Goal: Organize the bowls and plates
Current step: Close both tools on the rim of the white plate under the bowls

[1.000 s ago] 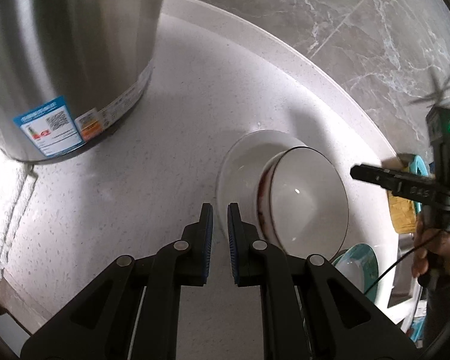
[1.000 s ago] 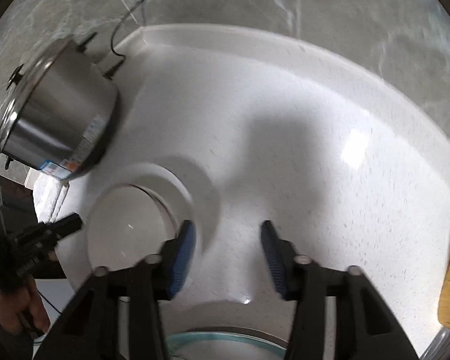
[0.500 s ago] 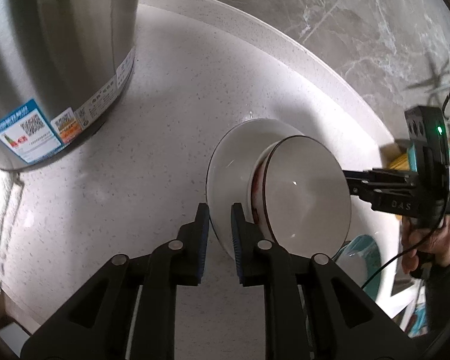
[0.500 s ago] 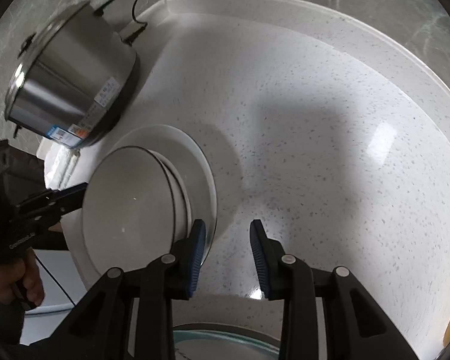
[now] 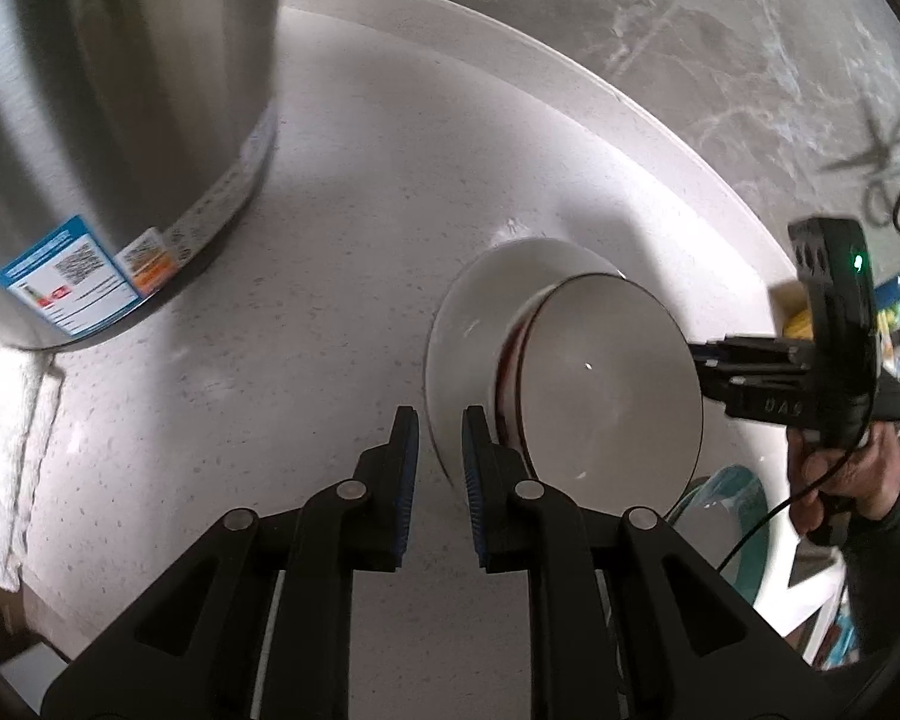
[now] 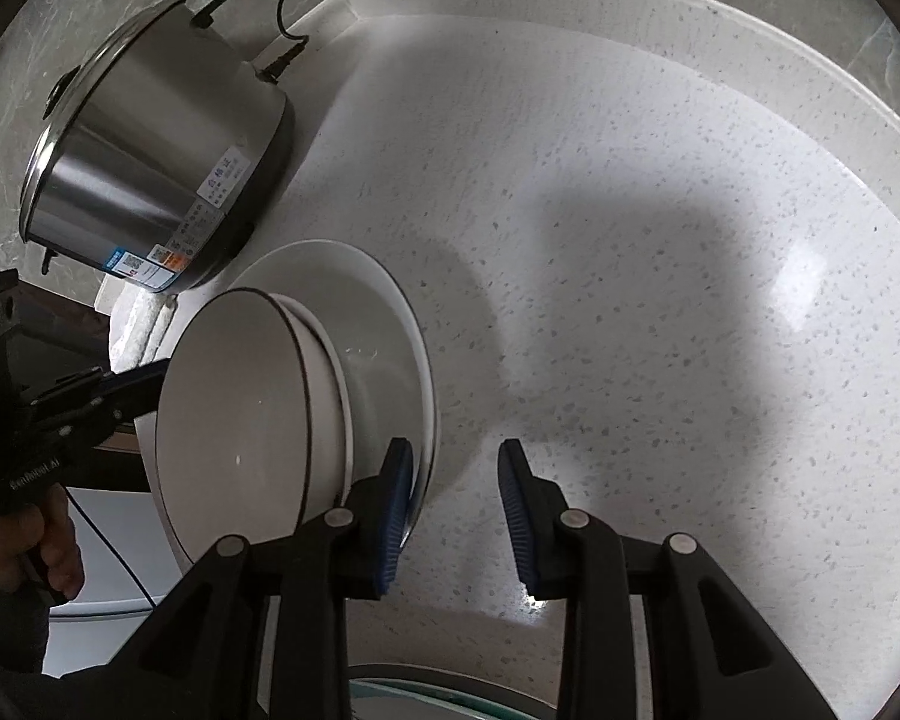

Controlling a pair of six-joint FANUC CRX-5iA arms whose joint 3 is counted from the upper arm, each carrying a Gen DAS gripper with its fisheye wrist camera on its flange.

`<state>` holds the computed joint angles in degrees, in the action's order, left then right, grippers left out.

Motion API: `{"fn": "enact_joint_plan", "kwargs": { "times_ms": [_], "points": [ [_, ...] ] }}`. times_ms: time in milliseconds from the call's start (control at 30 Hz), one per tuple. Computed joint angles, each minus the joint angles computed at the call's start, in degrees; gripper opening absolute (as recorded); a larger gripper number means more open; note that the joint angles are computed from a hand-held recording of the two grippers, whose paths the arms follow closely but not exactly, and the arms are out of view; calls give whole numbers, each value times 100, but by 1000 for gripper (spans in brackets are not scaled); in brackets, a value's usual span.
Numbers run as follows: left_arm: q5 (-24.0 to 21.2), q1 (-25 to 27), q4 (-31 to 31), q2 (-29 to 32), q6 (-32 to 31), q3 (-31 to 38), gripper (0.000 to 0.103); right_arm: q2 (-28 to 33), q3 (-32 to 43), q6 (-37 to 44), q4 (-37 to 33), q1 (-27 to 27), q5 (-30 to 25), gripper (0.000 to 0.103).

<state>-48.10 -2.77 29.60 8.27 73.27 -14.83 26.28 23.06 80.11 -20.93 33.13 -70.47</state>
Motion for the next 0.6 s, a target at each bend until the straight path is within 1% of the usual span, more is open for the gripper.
{"fn": "enact_joint_plan", "kwargs": {
  "times_ms": [167, 233, 267, 367, 467, 533, 567, 600],
  "points": [
    [-291, -9, -7, 270, 49, 166, 14, 68, 37, 103, -121, -32, -43, 34],
    [-352, -8, 122, 380, -34, 153, 13, 106, 74, 159, -197, -54, -57, 33],
    [-270, 3, 219, 387, -41, 94, 14, 110, 78, 185, -259, -86, -42, 30],
    [-218, 86, 601, 478, -214, -6, 14, 177, 156, 218, -593, -251, -85, 30],
    [-219, 150, 842, 572, -383, -18, 15, 204, 185, 234, -764, -340, -92, 31],
    [-281, 203, 883, 643, -333, 34, 19, 239, 239, 296, -860, -386, -135, 31],
    [-284, 233, 853, 666, -284, 61, 25, 247, 247, 322, -920, -418, -142, 32],
    [-280, 251, 784, 677, -192, 84, 33, 251, 244, 335, -1022, -467, -136, 32]
  ]
}}
